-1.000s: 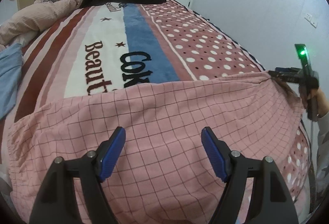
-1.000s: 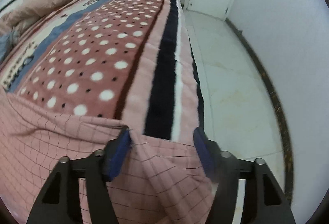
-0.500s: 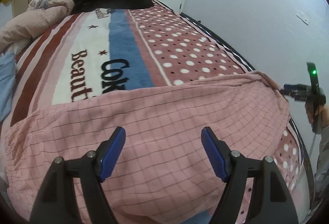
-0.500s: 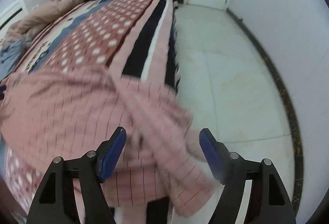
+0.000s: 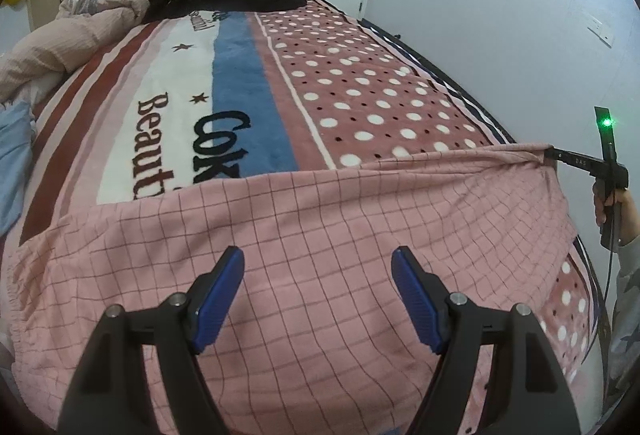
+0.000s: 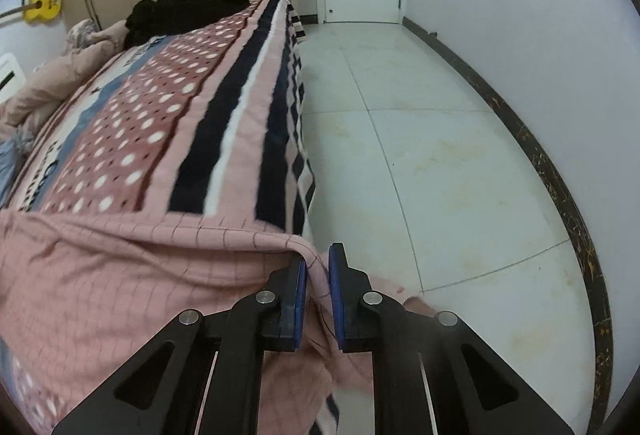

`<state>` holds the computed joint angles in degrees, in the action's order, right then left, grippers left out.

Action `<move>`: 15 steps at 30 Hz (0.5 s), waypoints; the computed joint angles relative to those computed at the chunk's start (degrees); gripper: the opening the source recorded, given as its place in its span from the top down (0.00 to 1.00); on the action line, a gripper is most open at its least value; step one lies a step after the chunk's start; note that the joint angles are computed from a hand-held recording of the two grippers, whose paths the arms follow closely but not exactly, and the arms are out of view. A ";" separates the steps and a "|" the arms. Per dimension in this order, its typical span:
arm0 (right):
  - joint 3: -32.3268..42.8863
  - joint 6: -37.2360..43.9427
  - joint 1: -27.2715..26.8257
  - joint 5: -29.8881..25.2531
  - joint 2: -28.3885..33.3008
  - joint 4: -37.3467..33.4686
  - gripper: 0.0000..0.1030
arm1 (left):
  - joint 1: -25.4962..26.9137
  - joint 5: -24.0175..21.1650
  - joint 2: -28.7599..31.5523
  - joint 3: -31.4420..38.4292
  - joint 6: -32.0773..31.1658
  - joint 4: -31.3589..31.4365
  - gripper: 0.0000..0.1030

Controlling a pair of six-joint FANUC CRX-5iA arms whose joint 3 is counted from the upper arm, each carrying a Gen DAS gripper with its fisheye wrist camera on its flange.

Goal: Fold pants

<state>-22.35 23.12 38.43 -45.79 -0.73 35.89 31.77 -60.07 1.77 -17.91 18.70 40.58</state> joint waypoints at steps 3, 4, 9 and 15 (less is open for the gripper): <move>2.42 1.45 -1.95 1.07 3.39 0.33 0.94 | -0.94 1.59 0.70 0.26 0.82 -0.34 0.30; 3.27 2.45 -2.47 0.97 4.36 -0.38 0.94 | -1.18 2.17 0.86 0.27 1.07 -0.45 0.30; 7.67 3.55 -3.37 -2.75 9.82 -0.37 0.71 | -1.78 2.98 2.07 0.71 2.38 -0.10 0.30; 1.47 0.54 -2.72 4.07 -0.34 -6.78 0.54 | -0.91 1.98 0.52 -0.68 -0.78 1.93 0.30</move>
